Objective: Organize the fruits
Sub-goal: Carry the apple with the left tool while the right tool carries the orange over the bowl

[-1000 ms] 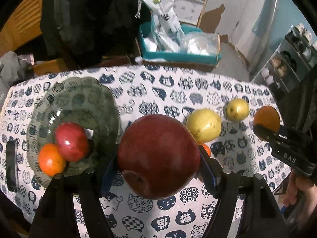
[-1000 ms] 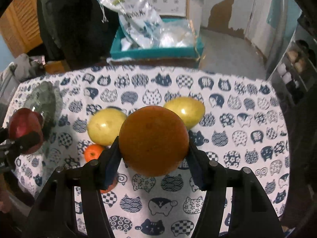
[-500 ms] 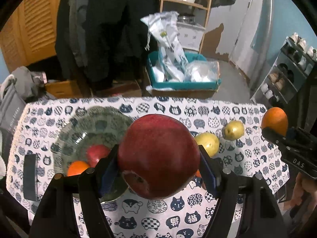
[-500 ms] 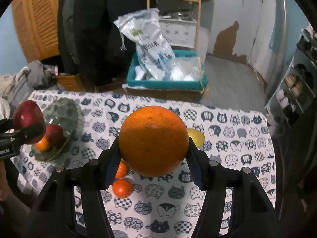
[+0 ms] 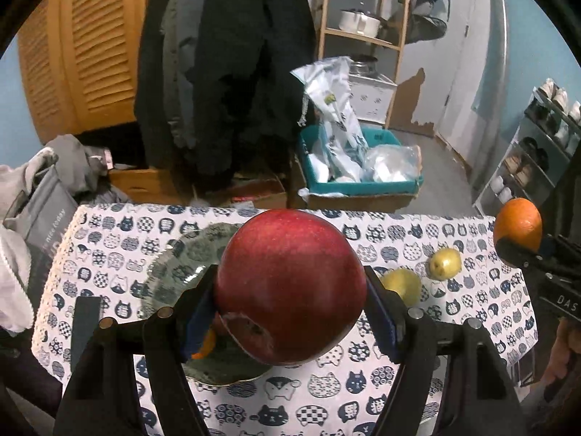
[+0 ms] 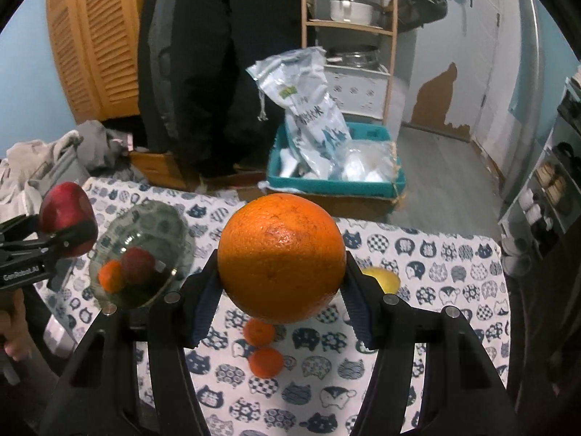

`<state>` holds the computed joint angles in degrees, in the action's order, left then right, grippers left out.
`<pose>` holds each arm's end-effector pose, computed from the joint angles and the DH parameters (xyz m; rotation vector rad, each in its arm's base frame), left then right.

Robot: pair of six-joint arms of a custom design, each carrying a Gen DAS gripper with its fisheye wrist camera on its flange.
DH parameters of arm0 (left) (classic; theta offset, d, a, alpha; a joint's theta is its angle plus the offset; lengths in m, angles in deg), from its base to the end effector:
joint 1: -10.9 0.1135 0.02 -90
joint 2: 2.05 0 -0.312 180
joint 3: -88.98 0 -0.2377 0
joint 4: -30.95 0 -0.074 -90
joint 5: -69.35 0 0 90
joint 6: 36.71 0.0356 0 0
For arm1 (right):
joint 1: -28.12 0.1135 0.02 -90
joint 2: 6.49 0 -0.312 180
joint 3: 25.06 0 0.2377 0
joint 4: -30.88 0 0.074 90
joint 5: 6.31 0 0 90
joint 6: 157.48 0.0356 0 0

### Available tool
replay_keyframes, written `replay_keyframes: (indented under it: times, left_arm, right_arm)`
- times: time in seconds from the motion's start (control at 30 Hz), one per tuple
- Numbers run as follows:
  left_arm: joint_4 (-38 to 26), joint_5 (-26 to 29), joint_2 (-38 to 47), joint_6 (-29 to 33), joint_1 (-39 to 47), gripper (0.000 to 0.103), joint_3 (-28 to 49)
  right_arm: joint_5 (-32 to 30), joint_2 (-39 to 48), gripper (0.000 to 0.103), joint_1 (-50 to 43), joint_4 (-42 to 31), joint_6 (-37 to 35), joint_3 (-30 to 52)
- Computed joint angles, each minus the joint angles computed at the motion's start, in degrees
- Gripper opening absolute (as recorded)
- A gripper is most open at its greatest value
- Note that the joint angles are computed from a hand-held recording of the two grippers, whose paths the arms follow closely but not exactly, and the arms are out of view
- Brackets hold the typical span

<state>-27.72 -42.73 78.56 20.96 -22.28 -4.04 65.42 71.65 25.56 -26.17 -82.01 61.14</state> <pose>0.2339 -0.1370 0.3630 -0.1414 2.3902 -0.0493 0.2622 -0.0006 0.3708 -0.3904 2.3514 0.2461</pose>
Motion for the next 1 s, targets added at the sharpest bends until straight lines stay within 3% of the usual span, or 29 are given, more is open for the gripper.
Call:
replay_keyframes:
  times: [0.43,1.0]
  left_arm:
    - [0.0,0.5,-5.7,3.5,8.6,0.076,-4.1]
    - [3.6,7.6,-7.5,11.7,24.6,0.076,-10.3]
  right_arm:
    - [4.0,3.3,0.062,11.9,0.4,5.5,4.7]
    - [7.9,13.2,0.062,25.9,1.1,11.6,11.4]
